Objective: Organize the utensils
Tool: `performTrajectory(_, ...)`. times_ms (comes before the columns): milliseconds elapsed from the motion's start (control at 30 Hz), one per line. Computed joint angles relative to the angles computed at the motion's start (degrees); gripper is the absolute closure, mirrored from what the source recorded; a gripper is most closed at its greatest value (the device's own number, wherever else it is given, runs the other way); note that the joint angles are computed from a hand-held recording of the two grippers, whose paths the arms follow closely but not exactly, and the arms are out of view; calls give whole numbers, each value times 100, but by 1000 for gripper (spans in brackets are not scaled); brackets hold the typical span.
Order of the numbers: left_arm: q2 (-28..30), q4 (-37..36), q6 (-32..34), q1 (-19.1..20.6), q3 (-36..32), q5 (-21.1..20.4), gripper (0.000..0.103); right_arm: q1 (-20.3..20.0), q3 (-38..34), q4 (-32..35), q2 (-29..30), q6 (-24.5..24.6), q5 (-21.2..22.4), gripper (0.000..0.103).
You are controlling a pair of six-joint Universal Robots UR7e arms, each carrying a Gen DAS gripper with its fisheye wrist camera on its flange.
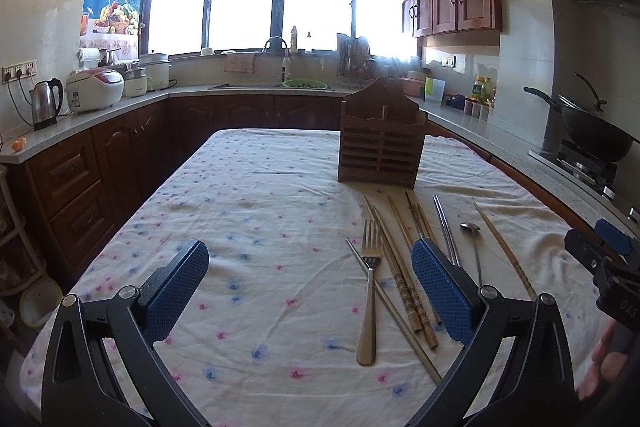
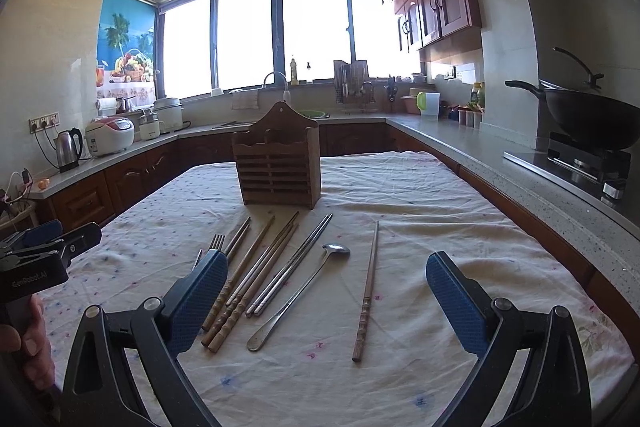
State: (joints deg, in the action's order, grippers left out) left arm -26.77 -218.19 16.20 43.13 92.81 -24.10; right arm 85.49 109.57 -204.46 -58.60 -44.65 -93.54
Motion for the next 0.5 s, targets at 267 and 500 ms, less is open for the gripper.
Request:
performTrajectory(267,-25,43,-19,6,29,-12,0,12,-4,60,-20,14,4,2)
performTrajectory(500,-25,33,-10,6,33,-19,0,16,-11,71,-19,24,7,2)
